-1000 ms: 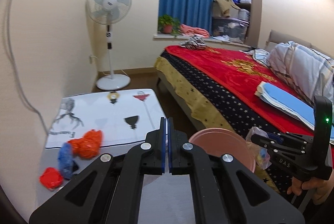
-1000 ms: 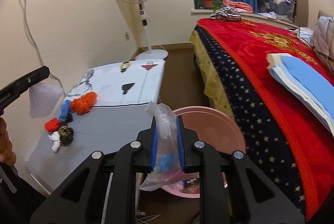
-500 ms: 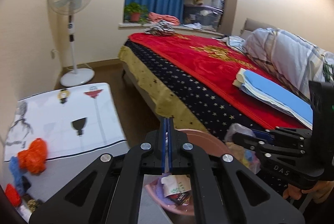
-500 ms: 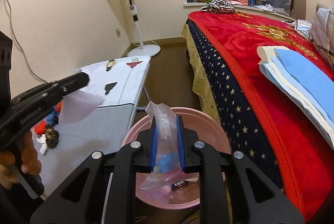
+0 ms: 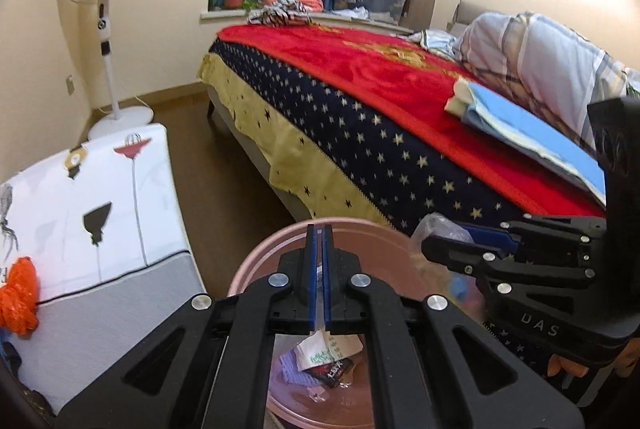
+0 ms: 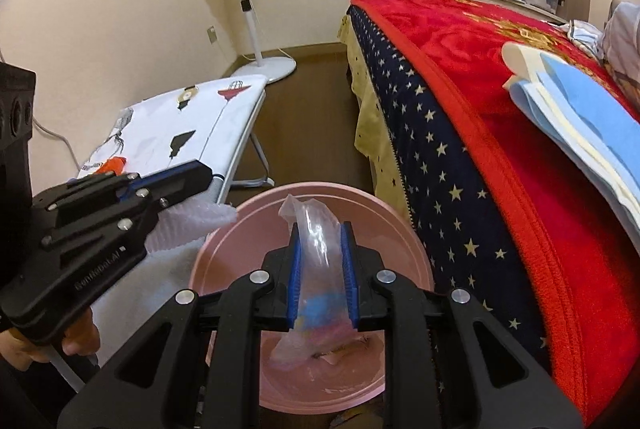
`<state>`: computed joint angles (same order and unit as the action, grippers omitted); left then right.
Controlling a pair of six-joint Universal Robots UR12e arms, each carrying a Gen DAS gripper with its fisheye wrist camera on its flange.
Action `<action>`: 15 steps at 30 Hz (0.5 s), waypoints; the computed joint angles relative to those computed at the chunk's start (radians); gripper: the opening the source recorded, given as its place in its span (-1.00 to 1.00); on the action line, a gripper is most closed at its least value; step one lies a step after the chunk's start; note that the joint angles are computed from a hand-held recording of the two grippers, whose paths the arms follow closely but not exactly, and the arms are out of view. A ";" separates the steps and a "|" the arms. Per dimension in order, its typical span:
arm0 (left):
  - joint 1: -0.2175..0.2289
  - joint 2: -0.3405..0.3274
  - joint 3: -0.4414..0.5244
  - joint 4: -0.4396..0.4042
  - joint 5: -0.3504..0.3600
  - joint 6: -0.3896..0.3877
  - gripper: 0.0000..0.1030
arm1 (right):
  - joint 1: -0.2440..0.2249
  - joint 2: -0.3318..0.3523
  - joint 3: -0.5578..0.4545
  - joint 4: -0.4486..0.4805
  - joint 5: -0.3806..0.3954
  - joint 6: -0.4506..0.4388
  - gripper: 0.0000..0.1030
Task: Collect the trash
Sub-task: 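Open the right tool over the wastebasket while left tool drops the mesh sleeve in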
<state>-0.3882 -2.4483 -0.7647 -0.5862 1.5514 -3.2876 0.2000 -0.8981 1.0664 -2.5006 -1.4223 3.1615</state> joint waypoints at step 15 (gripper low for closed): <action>-0.009 0.012 -0.026 -0.001 0.183 -0.136 0.85 | 0.001 -0.008 0.009 0.004 -0.075 0.059 0.38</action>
<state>-0.3972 -2.4364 -0.7907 -0.5872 1.7342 -3.4233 0.2011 -0.9057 1.0753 -2.4964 -1.4974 3.2208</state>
